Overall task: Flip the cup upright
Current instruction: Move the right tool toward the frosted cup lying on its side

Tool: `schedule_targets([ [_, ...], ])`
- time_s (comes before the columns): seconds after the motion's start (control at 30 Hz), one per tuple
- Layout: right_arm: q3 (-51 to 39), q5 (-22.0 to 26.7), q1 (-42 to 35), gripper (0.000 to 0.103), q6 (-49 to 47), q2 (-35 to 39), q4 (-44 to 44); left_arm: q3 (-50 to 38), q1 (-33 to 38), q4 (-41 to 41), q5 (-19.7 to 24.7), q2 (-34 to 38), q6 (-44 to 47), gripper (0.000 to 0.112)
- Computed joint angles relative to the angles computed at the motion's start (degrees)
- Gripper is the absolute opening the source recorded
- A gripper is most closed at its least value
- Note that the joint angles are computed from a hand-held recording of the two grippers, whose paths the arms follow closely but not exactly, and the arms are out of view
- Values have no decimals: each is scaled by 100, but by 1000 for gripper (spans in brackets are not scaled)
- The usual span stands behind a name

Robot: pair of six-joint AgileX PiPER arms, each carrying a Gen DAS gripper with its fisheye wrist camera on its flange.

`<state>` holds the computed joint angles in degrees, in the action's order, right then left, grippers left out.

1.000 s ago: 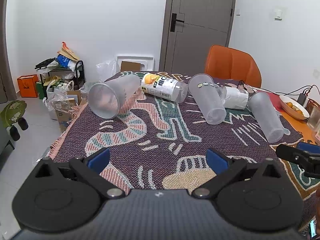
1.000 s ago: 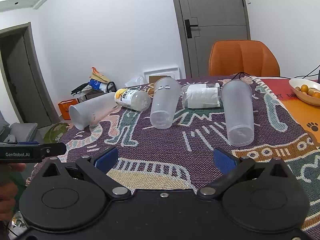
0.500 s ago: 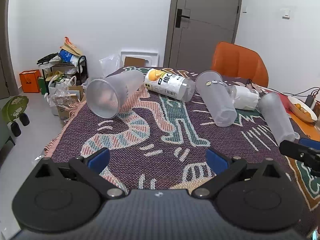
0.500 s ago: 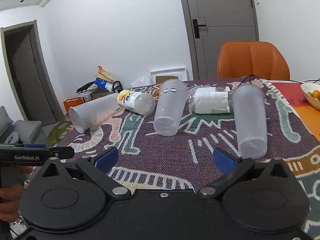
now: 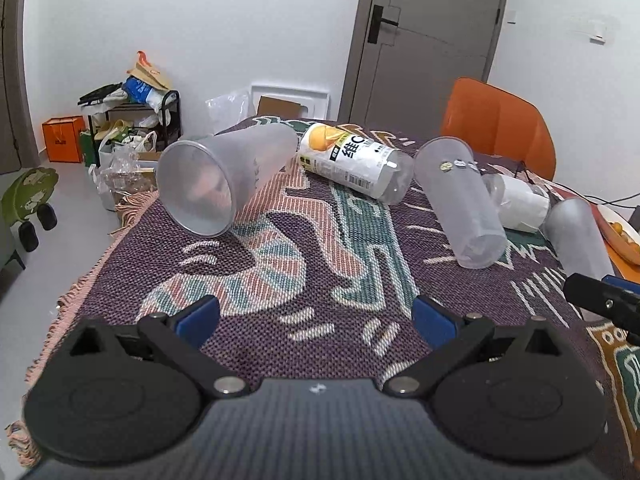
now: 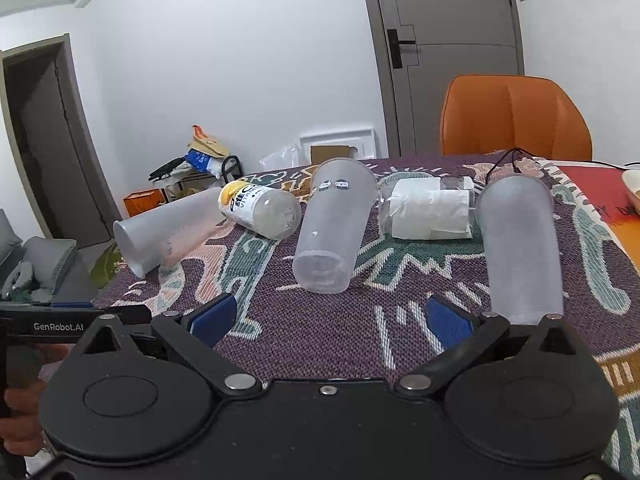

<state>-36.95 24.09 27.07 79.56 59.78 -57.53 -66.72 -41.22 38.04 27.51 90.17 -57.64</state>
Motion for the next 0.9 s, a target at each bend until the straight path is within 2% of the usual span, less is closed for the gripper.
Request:
schedule_targets([
  [0.37,-747,-697,-662,102,-778,1084,513,-415,437,-395,-146,502,286,101],
  [0.5,-1074,-842,-878,102,-1371,1491,1040,-537,579,-439,-180,632,236,101],
  [0.9,-2123,-806,-1118,102,-2706,2561,2138,-746,955,-840,-346,925,439,101],
])
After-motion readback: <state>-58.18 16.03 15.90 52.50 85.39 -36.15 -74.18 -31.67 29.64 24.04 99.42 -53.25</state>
